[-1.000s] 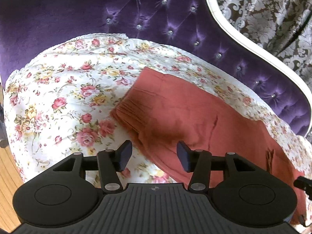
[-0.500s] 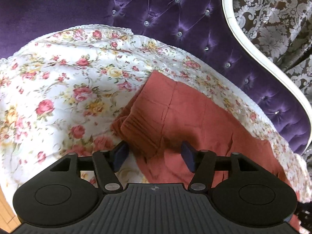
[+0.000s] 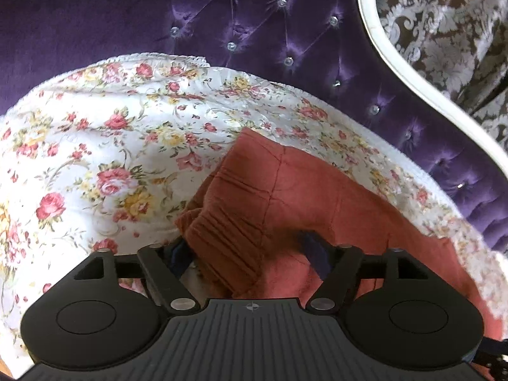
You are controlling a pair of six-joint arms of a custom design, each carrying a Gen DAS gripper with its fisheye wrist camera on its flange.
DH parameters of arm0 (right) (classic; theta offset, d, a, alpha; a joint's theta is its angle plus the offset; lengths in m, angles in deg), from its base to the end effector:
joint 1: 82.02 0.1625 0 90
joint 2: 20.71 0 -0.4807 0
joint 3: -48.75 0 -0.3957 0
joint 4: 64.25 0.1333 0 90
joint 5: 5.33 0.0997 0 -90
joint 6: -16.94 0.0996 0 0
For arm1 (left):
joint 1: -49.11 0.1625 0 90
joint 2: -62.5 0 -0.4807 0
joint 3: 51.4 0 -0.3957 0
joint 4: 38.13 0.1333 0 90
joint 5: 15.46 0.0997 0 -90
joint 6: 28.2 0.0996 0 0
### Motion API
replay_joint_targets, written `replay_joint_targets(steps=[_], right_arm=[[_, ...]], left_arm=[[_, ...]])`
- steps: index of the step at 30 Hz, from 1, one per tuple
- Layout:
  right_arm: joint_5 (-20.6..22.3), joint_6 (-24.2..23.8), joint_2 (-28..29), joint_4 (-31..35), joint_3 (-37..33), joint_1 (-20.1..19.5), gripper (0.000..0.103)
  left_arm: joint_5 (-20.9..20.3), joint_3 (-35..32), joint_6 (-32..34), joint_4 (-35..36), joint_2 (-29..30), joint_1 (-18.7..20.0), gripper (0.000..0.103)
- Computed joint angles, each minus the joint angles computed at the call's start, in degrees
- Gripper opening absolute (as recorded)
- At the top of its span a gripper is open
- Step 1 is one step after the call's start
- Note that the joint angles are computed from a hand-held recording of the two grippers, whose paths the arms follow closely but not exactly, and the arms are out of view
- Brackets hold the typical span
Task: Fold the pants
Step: 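Grasp the rust-red trouser cuffs with the left gripper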
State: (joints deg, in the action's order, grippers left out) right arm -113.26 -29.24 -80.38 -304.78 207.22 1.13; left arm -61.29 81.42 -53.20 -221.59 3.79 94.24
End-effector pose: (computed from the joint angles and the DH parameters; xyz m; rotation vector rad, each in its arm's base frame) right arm 0.0639 -0.3283 0.2059 0.6186 -2.2624 0.8498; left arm -0.1920 -0.4802 0.1583 0.2645 2.5257 -0.9428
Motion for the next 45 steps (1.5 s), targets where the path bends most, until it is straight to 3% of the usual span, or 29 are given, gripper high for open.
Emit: replay_joint_targets(steps=[7,12,13,16,20,25,27,29,34,41,45], right_arm=[[-1.0,0.2,-1.4,6.2,-1.2,0.6,0.037],[-0.2,1.2,-2.8,7.9,-1.6,0.2,0.037],[0.0,1.4,-3.0,8.3,-1.8,0.1,0.037],[0.6,2.3,-3.6,9.0,-2.2,-0.2,0.037],[1.1,3.2,-3.9,8.5,-2.3,-0.4,0.037],[2.5,6.5,-6.2,8.6,-3.3,-1.1,0.037],[2.8,8.5,-7.2,10.0,-4.6,-1.8,0.025],[2.8,9.6,-7.3,10.6,-6.1,-2.2,0.020],[3.1,11.8,-7.4,14.5,-10.5,-3.0,0.020],[0.7,12.6,-3.3,20.3,-18.2,-2.2,0.020],[-0.4,13.5,-1.2,21.2,-21.3,-2.2,0.009]], left_arm=[[6.0,-1.5,-2.8,4.7,2.4,-2.1,0.078],[6.2,-2.3,-3.2,7.3,2.1,-2.1,0.077],[6.4,-2.3,-3.5,7.8,2.0,-2.1,0.074],[7.7,-2.0,-4.4,8.3,1.7,-2.6,0.052],[6.5,-0.9,-2.8,5.0,0.9,-2.8,0.024],[6.4,-0.6,-0.5,5.0,0.4,-3.2,0.023],[5.9,-0.3,0.2,3.9,0.5,-2.9,0.023],[5.2,0.0,0.4,3.3,0.3,-2.7,0.023],[3.7,0.1,-0.3,3.1,-0.4,-2.1,0.023],[3.5,0.0,-0.5,3.5,-0.5,-2.0,0.023],[3.2,-0.1,-0.5,3.3,-0.4,-1.9,0.023]])
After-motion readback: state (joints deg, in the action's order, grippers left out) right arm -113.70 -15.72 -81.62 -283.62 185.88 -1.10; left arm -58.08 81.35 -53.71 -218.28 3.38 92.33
